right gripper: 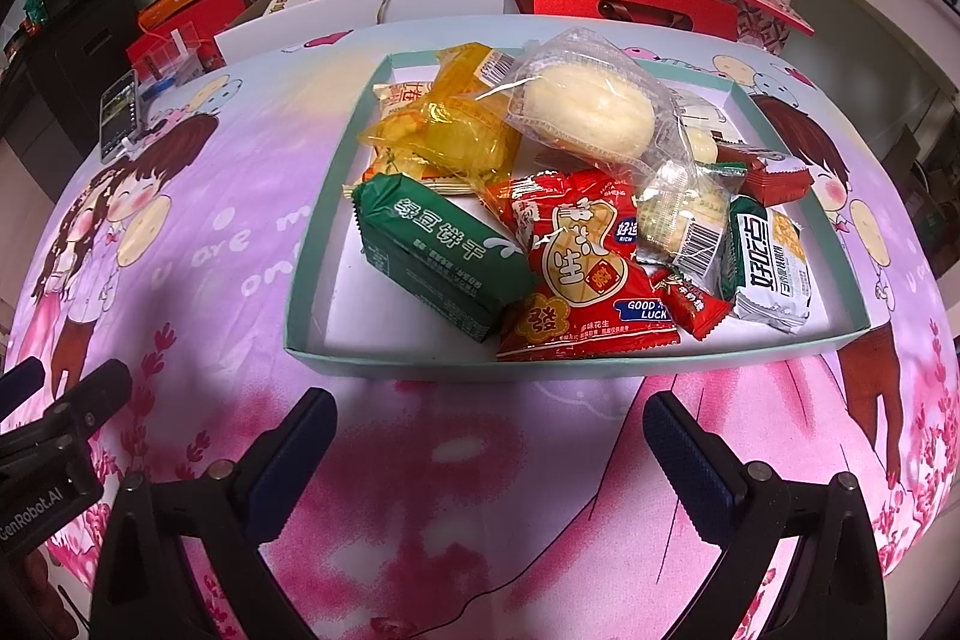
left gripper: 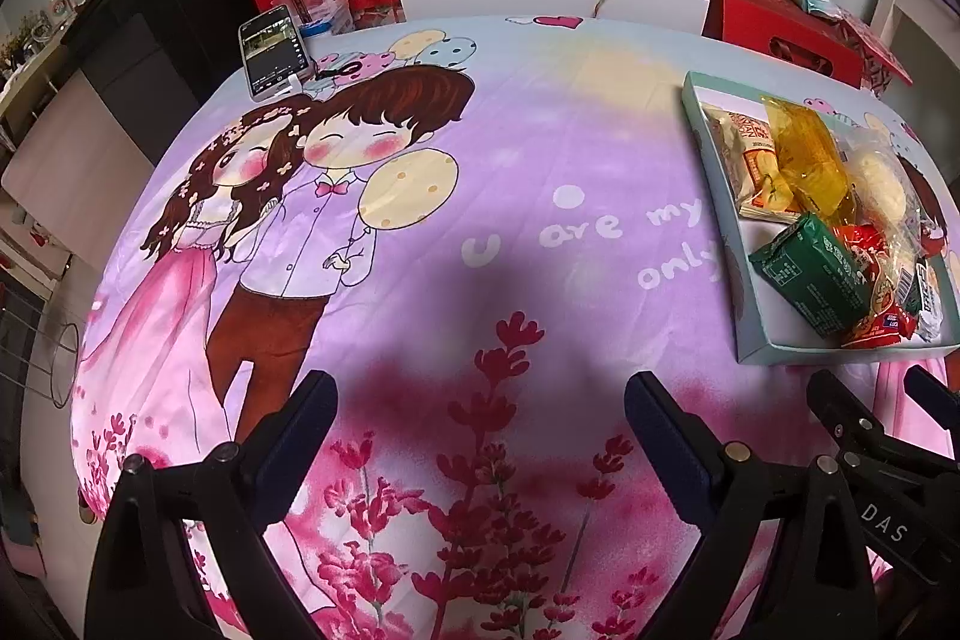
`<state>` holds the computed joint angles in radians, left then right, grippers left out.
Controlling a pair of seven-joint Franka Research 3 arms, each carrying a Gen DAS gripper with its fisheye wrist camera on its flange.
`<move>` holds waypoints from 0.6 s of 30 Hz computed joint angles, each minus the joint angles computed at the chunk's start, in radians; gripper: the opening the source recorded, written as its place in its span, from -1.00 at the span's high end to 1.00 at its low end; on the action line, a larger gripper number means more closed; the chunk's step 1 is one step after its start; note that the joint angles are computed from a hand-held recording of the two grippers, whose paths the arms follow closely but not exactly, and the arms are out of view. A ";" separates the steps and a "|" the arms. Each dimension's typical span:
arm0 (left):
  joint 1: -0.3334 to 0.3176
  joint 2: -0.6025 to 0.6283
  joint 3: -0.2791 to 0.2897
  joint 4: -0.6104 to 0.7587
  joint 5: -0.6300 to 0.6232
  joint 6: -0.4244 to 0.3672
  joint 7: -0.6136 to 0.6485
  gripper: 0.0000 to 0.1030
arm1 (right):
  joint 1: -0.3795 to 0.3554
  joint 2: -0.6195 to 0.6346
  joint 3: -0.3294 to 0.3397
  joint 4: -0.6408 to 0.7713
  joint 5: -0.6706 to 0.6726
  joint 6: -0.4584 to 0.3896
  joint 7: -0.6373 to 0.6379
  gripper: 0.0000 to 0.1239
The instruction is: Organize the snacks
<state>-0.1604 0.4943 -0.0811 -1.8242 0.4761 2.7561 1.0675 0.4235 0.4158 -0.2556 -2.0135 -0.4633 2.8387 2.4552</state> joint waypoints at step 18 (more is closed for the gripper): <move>-0.008 -0.002 0.007 -0.003 0.020 0.008 -0.003 -0.88 | 0.003 0.002 -0.003 0.002 0.004 -0.001 -0.001 -0.66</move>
